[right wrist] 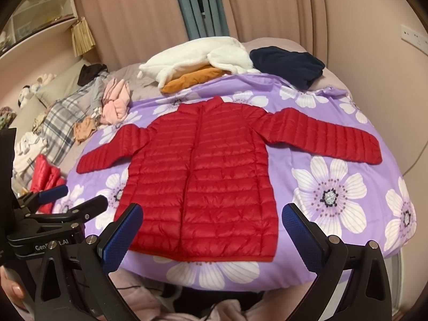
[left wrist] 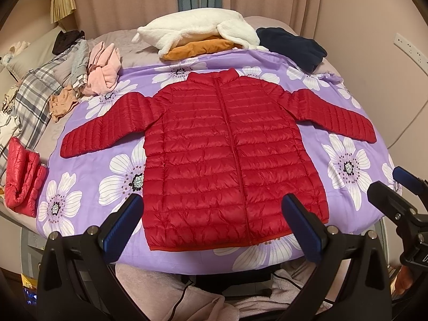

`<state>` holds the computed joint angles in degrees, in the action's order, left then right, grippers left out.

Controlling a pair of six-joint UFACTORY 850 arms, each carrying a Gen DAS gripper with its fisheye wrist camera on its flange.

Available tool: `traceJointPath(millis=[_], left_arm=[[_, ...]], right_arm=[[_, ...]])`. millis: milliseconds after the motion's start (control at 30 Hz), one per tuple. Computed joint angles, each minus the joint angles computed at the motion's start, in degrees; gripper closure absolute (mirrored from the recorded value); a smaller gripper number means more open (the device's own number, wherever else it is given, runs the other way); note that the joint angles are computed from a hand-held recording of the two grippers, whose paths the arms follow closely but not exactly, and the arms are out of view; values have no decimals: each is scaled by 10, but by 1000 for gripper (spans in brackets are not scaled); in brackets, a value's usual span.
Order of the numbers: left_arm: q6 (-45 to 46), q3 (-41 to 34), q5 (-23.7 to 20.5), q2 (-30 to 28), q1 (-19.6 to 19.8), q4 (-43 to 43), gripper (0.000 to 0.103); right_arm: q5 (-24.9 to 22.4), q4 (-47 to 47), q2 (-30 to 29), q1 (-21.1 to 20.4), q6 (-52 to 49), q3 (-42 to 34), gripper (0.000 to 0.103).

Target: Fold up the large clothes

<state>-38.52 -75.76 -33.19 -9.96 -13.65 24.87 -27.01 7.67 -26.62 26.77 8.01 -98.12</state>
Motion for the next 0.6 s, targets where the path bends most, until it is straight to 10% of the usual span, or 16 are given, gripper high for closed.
traceJointPath(millis=[600], left_arm=[[-2, 2, -2, 5, 3, 2, 0]], right_arm=[[-3, -4, -3, 2, 5, -5, 0]])
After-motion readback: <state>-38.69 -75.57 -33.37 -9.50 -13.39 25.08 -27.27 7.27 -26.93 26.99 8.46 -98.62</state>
